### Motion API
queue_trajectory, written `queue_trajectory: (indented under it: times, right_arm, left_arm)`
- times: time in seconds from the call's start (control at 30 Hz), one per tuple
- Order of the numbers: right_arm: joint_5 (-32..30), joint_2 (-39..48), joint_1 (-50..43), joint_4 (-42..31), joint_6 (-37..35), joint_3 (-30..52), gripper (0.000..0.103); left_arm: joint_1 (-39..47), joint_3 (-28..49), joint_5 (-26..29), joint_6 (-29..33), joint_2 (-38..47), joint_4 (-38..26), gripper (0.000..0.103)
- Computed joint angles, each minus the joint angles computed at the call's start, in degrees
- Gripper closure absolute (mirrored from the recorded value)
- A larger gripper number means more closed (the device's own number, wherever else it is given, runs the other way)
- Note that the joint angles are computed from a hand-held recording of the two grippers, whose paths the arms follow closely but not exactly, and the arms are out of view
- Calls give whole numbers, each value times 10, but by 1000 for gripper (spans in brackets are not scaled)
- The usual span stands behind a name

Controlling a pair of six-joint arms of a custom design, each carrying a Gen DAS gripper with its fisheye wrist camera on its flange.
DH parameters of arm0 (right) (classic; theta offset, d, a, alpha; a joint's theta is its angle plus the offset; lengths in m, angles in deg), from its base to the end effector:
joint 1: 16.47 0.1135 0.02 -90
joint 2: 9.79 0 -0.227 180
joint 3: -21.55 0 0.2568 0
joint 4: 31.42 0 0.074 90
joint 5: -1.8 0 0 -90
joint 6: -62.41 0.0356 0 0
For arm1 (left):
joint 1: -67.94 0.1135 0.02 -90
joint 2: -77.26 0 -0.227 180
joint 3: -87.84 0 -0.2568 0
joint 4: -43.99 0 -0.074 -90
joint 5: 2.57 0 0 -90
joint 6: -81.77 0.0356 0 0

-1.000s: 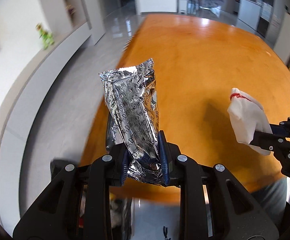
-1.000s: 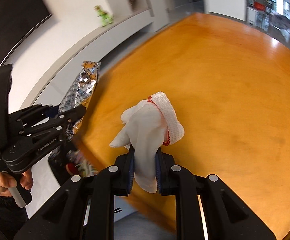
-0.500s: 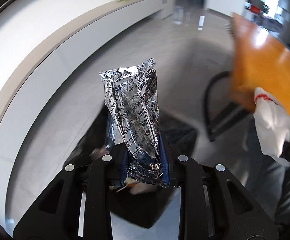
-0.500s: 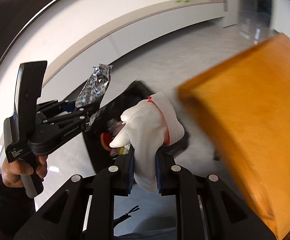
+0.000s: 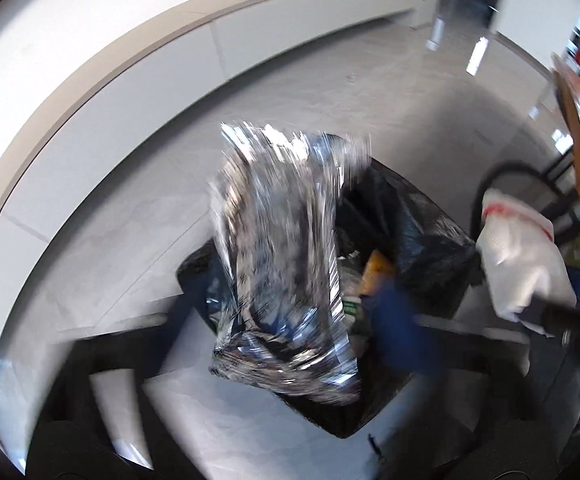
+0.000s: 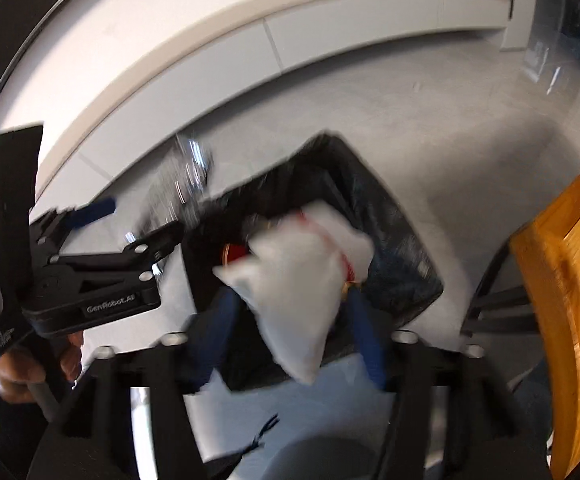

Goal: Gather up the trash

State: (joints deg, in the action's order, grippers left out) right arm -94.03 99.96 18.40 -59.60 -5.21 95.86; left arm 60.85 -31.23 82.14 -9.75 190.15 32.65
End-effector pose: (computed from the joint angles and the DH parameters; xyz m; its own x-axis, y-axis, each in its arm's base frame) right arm 0.2888 0.2057 0.0802 -0.9103 -0.1727 -0.3762 -0.2803 0.9259 0.2533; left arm 0.3137 -0.0357 0.0226 -0.8884 0.0839 -0.4513 0.0582 0.9958 0.0704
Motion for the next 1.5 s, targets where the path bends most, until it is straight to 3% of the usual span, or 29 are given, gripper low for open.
queue_trajectory:
  times: [0.3, 0.4, 0.63, 0.83, 1.03, 1.13, 1.4, 1.5]
  right_arm:
    - [1, -42, -21, 14, -5, -38, 41]
    - [5, -97, -34, 18, -3, -85, 41]
    - [42, -306, -103, -14, -7, -228, 24]
    - [53, -503, -237, -108, -46, -317, 14]
    - [30, -650, -451, -192, -143, -372, 13]
    - [-14, -658, -601, -196, -212, -384, 13]
    - [-91, -524, -888, -128, -357, -354, 13]
    - [-107, -448, -951, -85, -381, -329, 13]
  left_arm:
    - [-22, 7, -20, -22, -14, -15, 6]
    - [-37, -6, -17, -19, -37, -14, 6]
    - [-127, 1, -12, -36, -92, -41, 6]
    - [-246, 87, -21, -60, -63, -82, 6]
    - [-366, 236, -29, -66, 25, -128, 6]
    - [-418, 338, -23, -66, 91, -160, 6]
    - [-513, 681, 3, -53, 307, -292, 6]
    - [-537, 870, 9, -48, 419, -371, 6]
